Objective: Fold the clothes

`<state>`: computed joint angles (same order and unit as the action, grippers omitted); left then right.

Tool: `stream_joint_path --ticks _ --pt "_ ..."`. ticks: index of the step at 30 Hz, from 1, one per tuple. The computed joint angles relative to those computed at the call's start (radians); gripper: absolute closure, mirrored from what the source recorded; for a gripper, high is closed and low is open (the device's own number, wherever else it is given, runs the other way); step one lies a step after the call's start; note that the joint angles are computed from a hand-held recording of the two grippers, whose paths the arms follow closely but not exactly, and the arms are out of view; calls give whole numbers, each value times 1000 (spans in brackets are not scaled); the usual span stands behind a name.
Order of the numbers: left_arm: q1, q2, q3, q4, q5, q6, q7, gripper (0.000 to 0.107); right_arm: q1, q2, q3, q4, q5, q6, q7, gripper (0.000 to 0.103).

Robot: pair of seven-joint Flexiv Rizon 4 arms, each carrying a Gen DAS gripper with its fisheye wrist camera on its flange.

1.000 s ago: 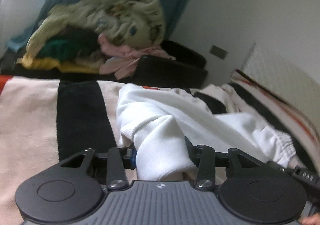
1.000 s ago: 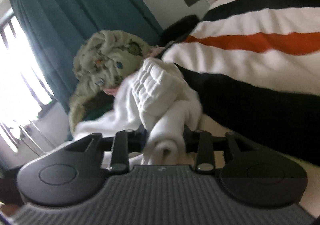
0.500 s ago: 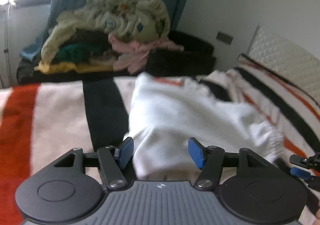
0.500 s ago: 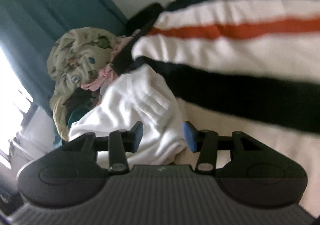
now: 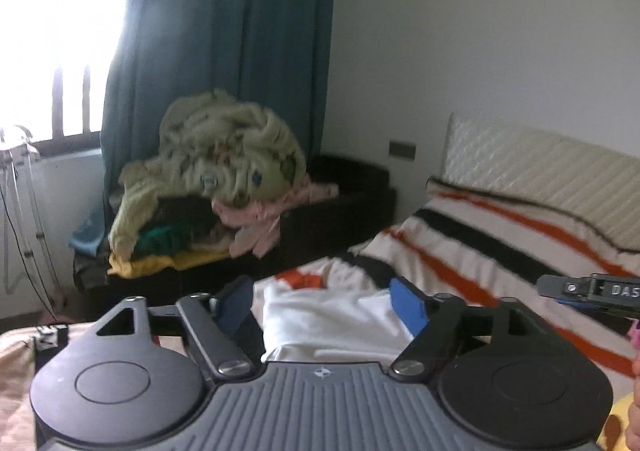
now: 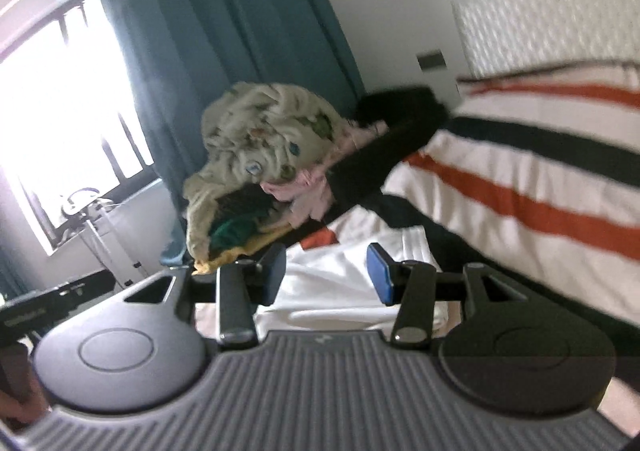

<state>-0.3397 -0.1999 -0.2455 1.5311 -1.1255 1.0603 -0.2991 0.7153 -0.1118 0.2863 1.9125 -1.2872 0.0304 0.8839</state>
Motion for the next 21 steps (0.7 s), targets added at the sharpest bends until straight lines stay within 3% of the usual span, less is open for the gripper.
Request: stream_joint_path --ticks 3,6,7,9,10,15,21 --pt "6 112 36 84 -57 -36 30 25 60 -30 20 -68 -8 -89 -63 54" --pt "-9 217 92 174 -106 -67 71 16 128 -65 27 -123 -17 -158 -113 53" --pt "-17 246 110 202 -125 -68 93 11 150 -78 28 -134 -21 -170 -120 49" --pt "-30 305 149 262 -160 -92 133 5 194 -104 26 -156 -25 -200 -121 14" --pt "-35 336 169 295 -176 -108 141 4 216 -118 23 -165 -23 -217 -114 10" --pt "-77 466 226 461 -322 -87 263 4 317 -197 2 -217 5 -295 -84 12" --pt "-53 515 280 578 -412 -172 276 4 411 -301 -44 -274 35 -358 -54 12"
